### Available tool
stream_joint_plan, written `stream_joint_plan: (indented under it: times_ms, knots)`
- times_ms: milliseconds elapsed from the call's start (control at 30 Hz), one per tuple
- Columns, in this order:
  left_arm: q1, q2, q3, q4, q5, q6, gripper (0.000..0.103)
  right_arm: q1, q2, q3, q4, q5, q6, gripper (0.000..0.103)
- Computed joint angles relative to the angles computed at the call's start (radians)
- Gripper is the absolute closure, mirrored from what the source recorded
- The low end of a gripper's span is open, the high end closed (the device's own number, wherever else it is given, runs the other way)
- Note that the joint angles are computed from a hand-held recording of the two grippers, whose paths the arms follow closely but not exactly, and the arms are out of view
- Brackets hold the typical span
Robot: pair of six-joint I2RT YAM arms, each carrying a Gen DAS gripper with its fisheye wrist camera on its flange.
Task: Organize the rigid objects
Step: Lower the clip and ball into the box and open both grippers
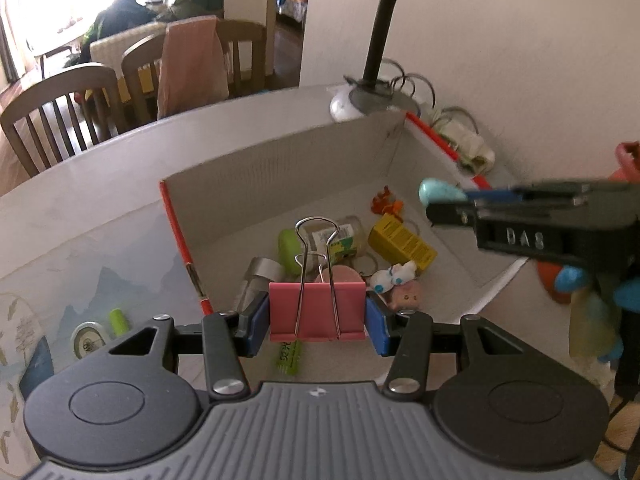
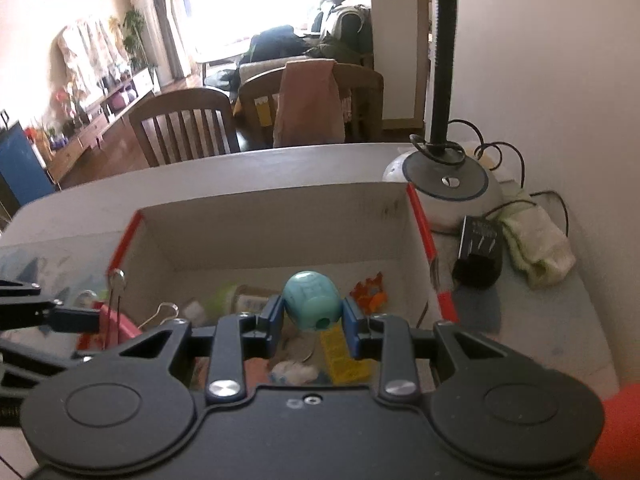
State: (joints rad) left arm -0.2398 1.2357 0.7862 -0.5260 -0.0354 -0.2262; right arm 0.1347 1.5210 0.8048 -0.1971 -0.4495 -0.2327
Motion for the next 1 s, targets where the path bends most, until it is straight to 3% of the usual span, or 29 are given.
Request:
stream_joint_plan:
  times_ms: [333,733,1000]
  knots:
    - [-0.04,0.211,0.073,0.016,-0.063,0.025,0.054,0.066,0.246,0.17,-0.011,0.083,-0.035,0.073]
    - [-0.058,0.309,0.121,0.011,-0.103,0.046,0.054,0.13,0.294,0.193,-0.074,0.153,-0.098,0.073]
    - [-0.09,0.334,0.13,0.003,-0.161,0.064,0.054,0.106,0.29,0.195,-0.096,0.12,-0.09,0.068]
